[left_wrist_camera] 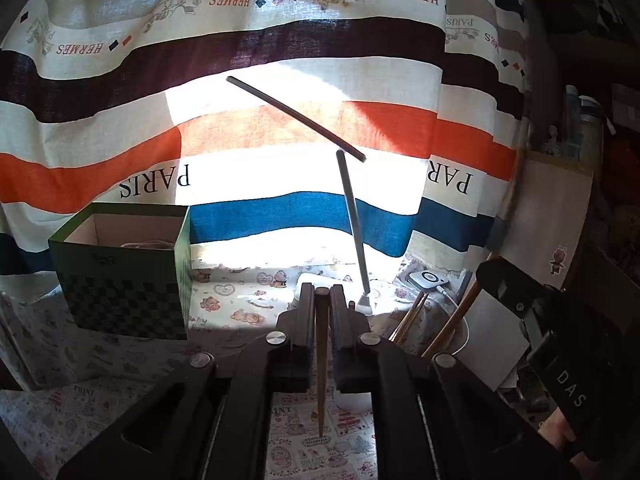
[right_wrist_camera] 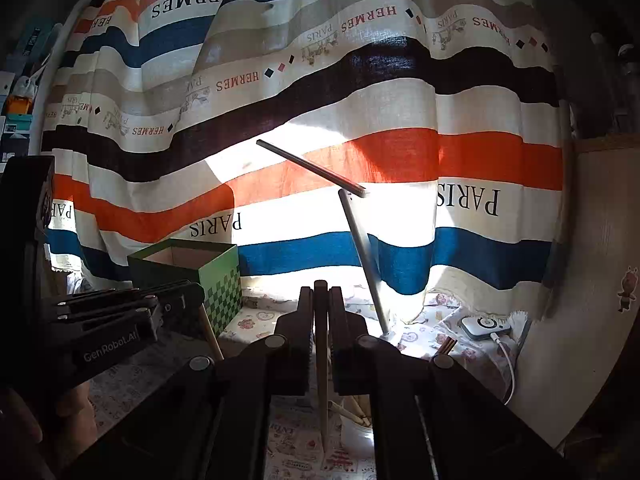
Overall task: Organize utensils
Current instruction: 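Lift both held chopsticks and carry them over the white cup, then open both tools to drop the chopsticks into the white cup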
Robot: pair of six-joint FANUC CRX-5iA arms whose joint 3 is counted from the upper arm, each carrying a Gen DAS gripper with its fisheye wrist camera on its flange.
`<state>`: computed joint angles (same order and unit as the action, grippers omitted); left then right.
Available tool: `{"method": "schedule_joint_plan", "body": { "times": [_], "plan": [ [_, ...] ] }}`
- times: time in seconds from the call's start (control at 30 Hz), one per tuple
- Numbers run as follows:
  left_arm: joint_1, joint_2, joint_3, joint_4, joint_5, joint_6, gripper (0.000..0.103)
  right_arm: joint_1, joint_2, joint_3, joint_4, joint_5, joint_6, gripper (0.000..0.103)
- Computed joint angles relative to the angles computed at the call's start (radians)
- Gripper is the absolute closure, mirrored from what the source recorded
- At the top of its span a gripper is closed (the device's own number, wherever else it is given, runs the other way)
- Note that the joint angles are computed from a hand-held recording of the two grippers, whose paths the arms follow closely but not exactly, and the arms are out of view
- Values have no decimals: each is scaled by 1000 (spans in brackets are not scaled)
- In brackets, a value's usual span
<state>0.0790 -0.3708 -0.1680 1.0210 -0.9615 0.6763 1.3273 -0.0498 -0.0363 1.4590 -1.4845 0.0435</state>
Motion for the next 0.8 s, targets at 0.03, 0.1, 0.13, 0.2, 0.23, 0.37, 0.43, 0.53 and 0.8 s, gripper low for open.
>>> {"method": "schedule_joint_plan", "body": {
  "times": [0.03,0.1,0.13,0.2,0.23,0.37,0.43,0.53,0.8],
  "plan": [
    [-25,-2,2,-7,28,5,97,0,-13,-5,9,-2,-10,95],
    [-65,6,8,-6,65,11,97,-7,-47,-32,42,-6,-54,95],
    [-81,19,22,-15,70,26,97,-13,-53,-39,57,-22,-77,95],
    [-111,35,39,-30,94,45,97,-35,-33,-24,70,-92,-88,95],
    [-127,39,41,-31,119,42,97,-50,-31,-25,72,-96,-80,95],
    [-185,49,28,23,225,-10,97,-110,-78,-84,69,-4,-162,95],
    [-199,74,52,34,223,-13,97,-138,-92,-107,68,18,-199,95],
    [-228,90,47,77,256,-34,97,-171,-107,-136,52,45,-227,95],
    [-271,145,20,21,278,0,97,-249,-181,-238,-69,193,-276,95]
  ]
}}
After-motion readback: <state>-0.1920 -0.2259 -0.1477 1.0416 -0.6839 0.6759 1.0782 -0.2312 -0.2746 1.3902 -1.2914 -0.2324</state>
